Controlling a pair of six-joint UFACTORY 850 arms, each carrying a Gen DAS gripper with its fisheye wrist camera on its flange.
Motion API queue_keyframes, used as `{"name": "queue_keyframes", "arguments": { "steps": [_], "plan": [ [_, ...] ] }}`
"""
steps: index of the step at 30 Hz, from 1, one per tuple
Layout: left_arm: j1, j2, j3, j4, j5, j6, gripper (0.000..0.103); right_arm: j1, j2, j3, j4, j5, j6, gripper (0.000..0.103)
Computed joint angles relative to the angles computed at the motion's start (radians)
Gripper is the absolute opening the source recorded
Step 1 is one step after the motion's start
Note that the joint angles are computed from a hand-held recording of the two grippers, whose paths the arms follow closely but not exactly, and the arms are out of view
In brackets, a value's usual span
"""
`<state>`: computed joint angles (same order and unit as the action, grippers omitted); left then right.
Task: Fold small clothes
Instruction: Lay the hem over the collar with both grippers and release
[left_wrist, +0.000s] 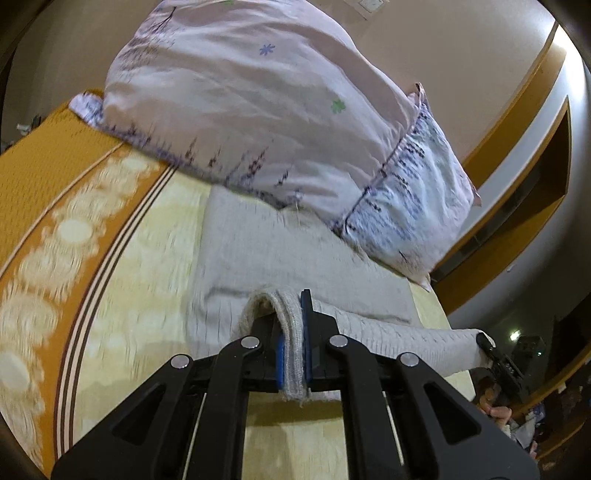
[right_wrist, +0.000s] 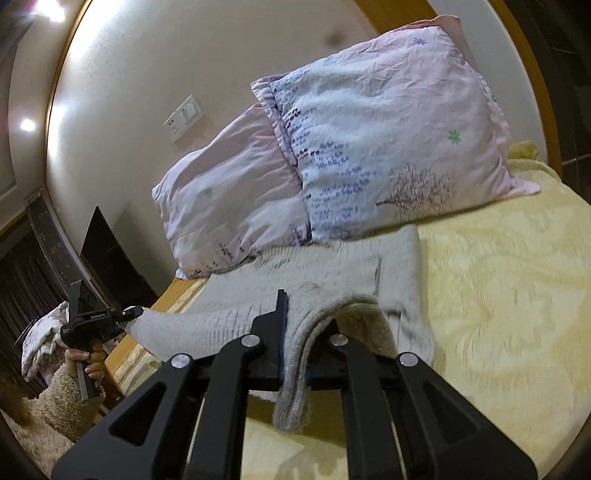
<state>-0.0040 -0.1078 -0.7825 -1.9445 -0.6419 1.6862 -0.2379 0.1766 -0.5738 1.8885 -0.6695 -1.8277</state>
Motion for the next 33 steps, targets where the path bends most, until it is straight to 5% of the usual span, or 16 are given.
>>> {"name": "queue_keyframes", "arguments": {
  "steps": [17,23,26,33],
  "plan": [
    [-0.08,-0.275,-0.34,-0.041,0.16,-0.059,0.006,0.06,-0.311,-0.304,0.008,0.16,0.101,0.007],
    [-0.085,-0.411,-0.453,0.076,0.187,-0.252,0.006,0.059,-0.477,-0.43,-0.189,0.221,0.422,0.007],
    [-0.081,-0.453,-0.481,0.121,0.173,-0.335,0.006,0.051,-0.549,-0.482,-0.315,0.207,0.604,0.007],
    [-0.072,-0.491,-0.529,0.175,0.122,-0.438,0.006,0.019,-0.607,-0.533,-0.305,0.094,0.711,0.01]
  ]
}}
